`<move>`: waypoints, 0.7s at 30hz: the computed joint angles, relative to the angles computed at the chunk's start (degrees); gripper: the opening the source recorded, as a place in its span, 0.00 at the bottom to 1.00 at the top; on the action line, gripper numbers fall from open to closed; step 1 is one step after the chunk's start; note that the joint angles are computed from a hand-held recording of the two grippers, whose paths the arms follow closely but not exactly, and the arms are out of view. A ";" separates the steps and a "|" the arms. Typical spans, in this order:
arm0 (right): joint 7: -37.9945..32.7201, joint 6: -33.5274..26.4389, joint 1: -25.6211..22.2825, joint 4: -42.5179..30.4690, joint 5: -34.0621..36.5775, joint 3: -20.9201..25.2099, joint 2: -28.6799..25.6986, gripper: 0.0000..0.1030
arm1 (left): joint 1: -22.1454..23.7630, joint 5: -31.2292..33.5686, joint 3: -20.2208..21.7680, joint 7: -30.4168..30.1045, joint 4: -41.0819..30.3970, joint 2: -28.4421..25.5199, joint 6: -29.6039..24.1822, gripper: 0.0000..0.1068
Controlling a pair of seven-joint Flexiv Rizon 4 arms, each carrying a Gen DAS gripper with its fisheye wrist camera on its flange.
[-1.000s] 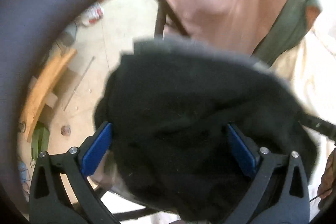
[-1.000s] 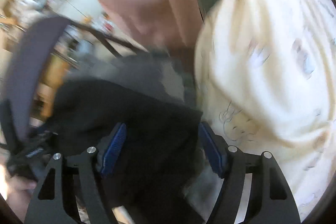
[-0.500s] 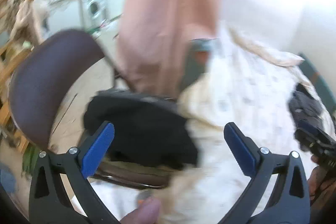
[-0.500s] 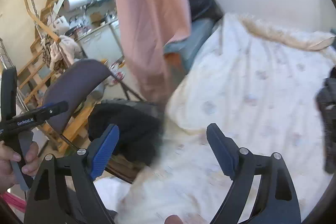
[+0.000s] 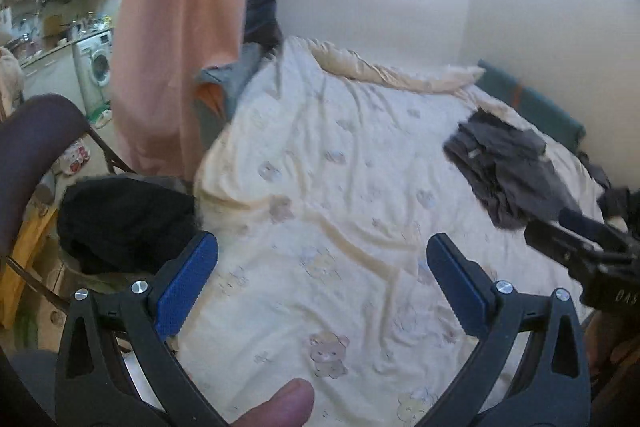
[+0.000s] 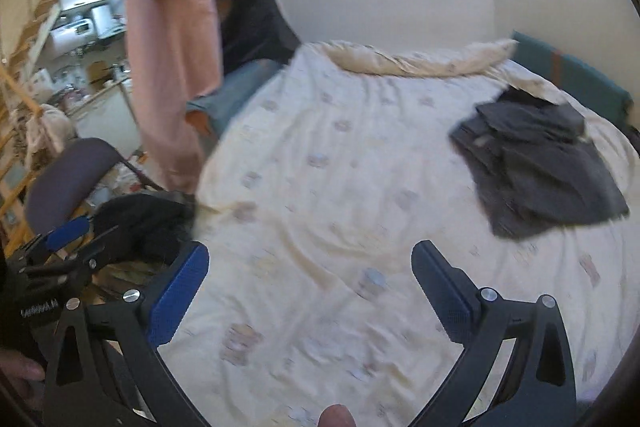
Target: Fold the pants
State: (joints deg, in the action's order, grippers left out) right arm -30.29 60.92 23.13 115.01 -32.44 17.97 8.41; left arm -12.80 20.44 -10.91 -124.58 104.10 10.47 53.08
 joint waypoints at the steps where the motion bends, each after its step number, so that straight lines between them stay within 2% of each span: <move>1: 1.02 0.19 -0.53 1.30 -0.88 0.12 0.68 1.00 | -0.05 0.55 -0.15 -0.67 0.69 -0.29 1.08 0.96; 5: 3.30 0.28 -1.31 3.26 -2.46 0.57 1.59 1.00 | -0.72 0.17 0.10 -3.10 3.44 -1.09 2.72 0.96; 8: 9.14 1.25 -2.77 4.35 -7.47 1.21 1.41 1.00 | -0.98 0.68 -0.04 -3.06 3.04 -1.77 1.23 0.96; 10: 9.53 -0.58 -2.45 4.05 -9.35 1.48 1.05 1.00 | -1.21 1.38 0.05 -3.18 3.26 -1.45 1.93 0.96; 14: 11.91 -0.51 -2.49 4.27 -14.26 1.17 0.58 1.00 | -0.96 3.67 -0.36 -4.39 2.90 -1.13 1.56 0.96; 21: 12.15 -0.91 -1.65 4.09 -16.15 0.47 -0.21 1.00 | -0.74 4.41 -0.43 -5.87 2.68 -0.79 0.25 0.96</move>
State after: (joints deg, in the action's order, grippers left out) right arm -18.14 60.01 21.48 119.09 -48.59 18.44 8.20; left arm -13.54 24.84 -11.35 -130.45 106.78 9.68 53.32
